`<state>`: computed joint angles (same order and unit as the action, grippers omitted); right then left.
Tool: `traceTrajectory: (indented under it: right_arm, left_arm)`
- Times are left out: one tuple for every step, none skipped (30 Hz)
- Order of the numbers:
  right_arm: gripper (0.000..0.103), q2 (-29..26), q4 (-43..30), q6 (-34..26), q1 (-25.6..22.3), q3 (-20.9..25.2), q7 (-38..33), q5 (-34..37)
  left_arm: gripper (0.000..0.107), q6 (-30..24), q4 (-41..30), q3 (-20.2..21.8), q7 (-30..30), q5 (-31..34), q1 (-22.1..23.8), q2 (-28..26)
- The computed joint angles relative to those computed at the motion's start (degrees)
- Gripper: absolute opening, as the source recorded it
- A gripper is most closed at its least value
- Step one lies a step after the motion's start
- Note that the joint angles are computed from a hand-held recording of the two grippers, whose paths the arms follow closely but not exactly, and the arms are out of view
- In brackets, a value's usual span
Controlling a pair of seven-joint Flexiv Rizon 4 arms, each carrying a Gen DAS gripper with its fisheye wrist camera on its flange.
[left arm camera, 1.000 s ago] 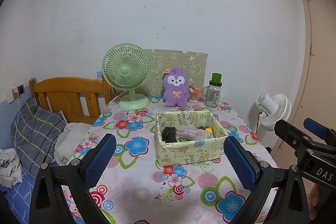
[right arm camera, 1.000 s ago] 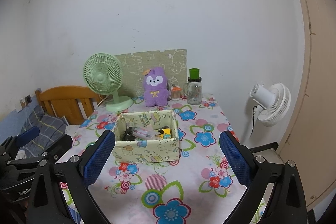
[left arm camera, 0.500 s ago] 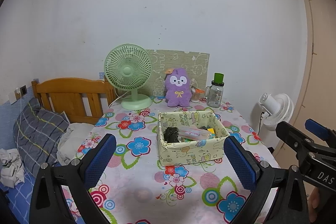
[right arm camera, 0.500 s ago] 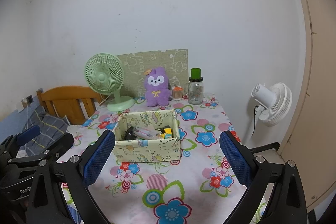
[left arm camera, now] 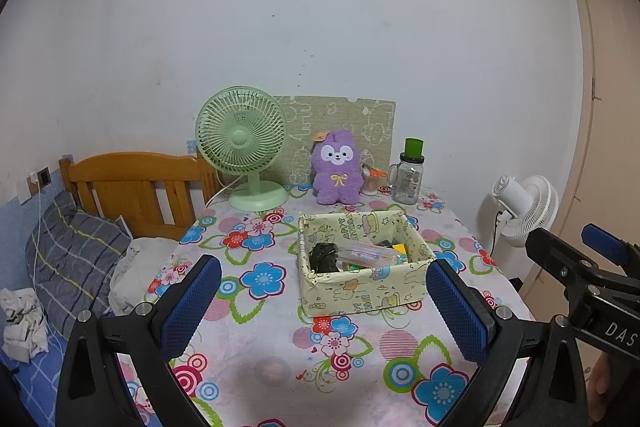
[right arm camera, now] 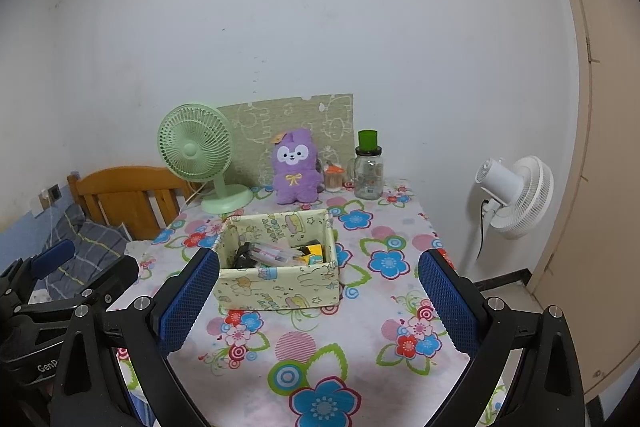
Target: Organize soft objects
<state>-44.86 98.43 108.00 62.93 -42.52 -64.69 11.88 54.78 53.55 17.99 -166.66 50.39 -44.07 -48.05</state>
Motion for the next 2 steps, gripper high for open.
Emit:
traceTrajectory:
  right_arm:
    - [0.101,0.0,0.1,0.1,0.1,-0.1,0.0,0.1]
    - [0.101,0.0,0.2,0.1,0.1,-0.1,0.0,0.2]
  left_arm:
    - [0.103,0.0,0.0,0.0,0.0,0.0,0.0,0.0]
    - [0.103,0.0,0.0,0.0,0.0,0.1,0.0,0.0]
